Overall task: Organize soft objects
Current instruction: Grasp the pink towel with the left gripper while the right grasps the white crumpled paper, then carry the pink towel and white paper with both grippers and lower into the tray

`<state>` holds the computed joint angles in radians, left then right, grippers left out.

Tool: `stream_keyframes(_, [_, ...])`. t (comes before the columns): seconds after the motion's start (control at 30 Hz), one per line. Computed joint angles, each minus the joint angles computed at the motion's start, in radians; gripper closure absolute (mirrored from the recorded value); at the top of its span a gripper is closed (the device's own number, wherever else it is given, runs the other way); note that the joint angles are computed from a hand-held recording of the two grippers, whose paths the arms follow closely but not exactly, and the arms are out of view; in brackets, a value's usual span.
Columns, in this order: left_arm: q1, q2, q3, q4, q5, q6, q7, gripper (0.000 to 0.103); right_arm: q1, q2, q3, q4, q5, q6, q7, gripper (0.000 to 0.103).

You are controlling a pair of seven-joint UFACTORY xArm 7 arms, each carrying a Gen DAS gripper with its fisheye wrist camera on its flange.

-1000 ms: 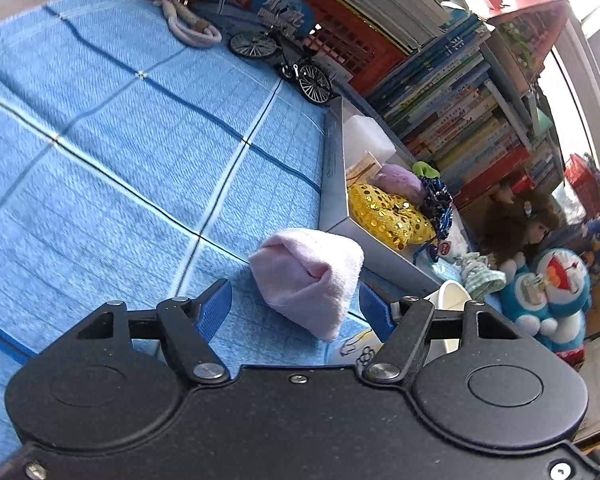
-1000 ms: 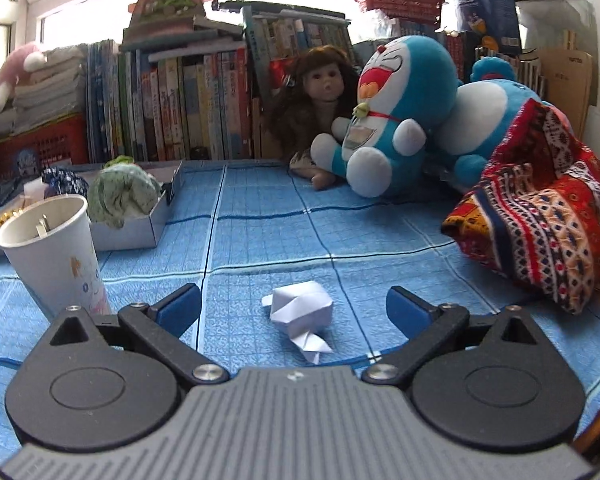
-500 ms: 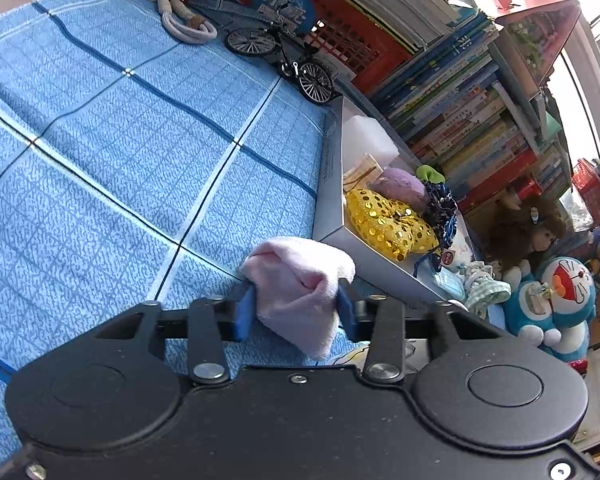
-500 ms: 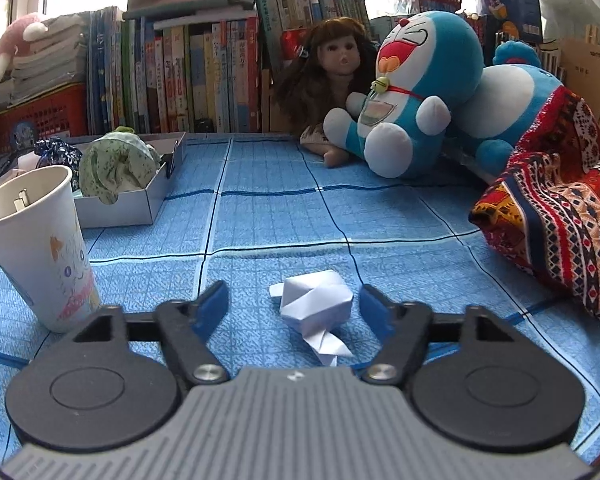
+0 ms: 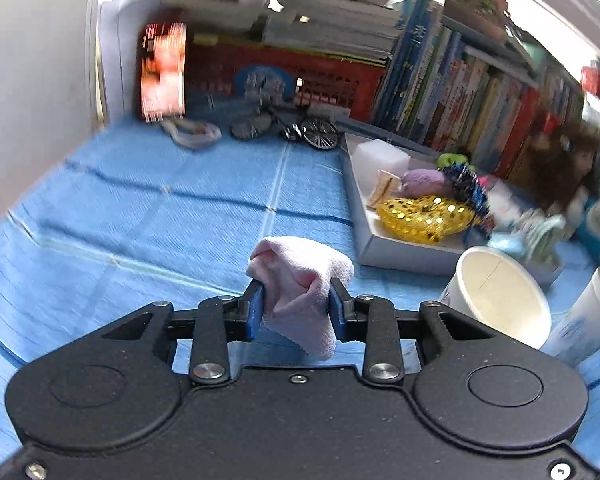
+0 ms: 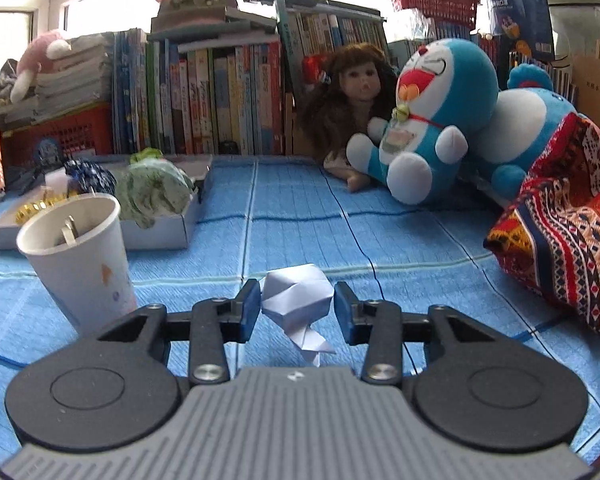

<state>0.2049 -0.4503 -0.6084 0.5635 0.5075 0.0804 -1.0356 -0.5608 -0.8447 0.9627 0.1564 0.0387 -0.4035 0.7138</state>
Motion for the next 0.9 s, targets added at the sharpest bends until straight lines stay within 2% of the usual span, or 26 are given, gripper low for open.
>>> stream_keyframes(0.07, [0.079,-0.058,-0.093,-0.002,0.06,0.021,-0.026,0.071,0.008,-0.004,-0.007,0.0,0.002,-0.003,-0.001,0.057])
stream_keyframes(0.13, [0.102,-0.084,-0.129,-0.005,0.083,0.04,-0.033,0.071,0.015,-0.011,-0.01,0.001,0.003,0.001,-0.001,0.057])
stream_keyframes(0.27, [0.079,-0.059,-0.112,-0.015,0.076,0.04,-0.043,0.069,0.031,-0.025,-0.016,0.0,0.003,0.007,0.003,0.057])
stream_keyframes(0.47, [0.151,-0.06,-0.173,-0.009,0.114,0.015,-0.093,0.067,0.042,-0.043,-0.024,0.0,-0.002,0.017,0.016,0.057])
stream_keyframes(0.63, [0.194,-0.038,-0.209,0.009,0.117,0.002,-0.105,0.054,0.041,-0.041,-0.024,0.002,-0.007,0.013,0.024,0.057])
stream_keyframes(0.73, [0.228,-0.017,-0.238,0.026,0.118,0.005,-0.123,0.053,0.043,-0.042,-0.025,0.003,-0.008,0.013,0.026,0.057])
stream_keyframes(0.77, [0.239,-0.012,-0.246,0.03,0.121,0.005,-0.129,0.053,0.043,-0.041,-0.027,0.004,-0.01,0.011,0.027,0.057])
stream_keyframes(0.8, [0.249,-0.008,-0.256,0.035,0.125,0.011,-0.137,0.058,0.043,-0.042,-0.026,0.005,-0.009,0.011,0.028,0.057])
stream_keyframes(0.83, [0.261,-0.008,-0.267,0.04,0.131,0.015,-0.147,0.07,0.045,-0.043,-0.026,0.006,-0.009,0.011,0.03,0.057])
stream_keyframes(0.9, [0.275,-0.018,-0.273,0.042,0.141,0.008,-0.166,0.072,0.046,-0.036,-0.035,0.011,-0.013,0.005,0.025,0.057])
